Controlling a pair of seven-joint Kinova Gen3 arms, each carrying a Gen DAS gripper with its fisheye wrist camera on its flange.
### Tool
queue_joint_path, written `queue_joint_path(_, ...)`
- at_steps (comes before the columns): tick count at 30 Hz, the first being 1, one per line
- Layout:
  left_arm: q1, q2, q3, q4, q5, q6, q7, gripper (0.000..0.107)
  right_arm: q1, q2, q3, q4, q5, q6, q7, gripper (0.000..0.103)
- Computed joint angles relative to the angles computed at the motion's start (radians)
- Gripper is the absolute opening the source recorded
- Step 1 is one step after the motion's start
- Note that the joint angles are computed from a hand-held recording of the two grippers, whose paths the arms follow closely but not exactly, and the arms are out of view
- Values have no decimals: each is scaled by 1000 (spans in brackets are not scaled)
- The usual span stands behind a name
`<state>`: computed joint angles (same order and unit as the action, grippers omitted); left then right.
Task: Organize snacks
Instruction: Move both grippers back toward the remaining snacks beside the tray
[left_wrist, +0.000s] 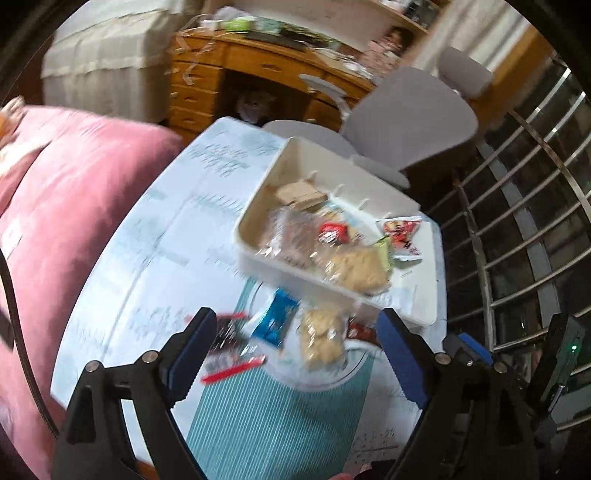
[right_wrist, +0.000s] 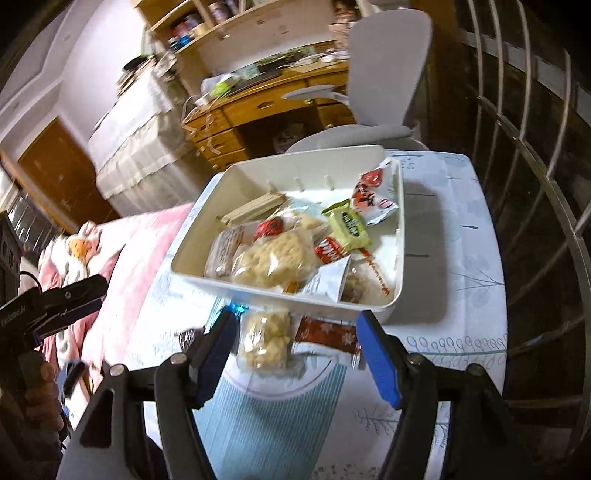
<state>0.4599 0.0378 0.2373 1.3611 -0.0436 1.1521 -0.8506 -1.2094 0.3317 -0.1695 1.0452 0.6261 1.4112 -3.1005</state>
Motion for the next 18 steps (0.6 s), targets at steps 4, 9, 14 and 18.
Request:
queue_joint_path(4, 7, -65, 15, 92, -33, 1, 115, 88, -6, -3, -14, 16, -13, -20, 29, 69)
queue_joint_path(9, -6, -103, 37, 156, -36, 14, 200, 88, -17, 13, -20, 13, -30, -18, 59, 69)
queue_joint_path(14, -25, -112, 46, 206, -30, 20, 248, 88, -34, 50, -11, -27, -46, 15, 121, 69)
queue_joint_path(18, -27, -86, 47, 210, -40, 41, 258, 88, -45, 75, 6, -45, -55, 14, 150, 71)
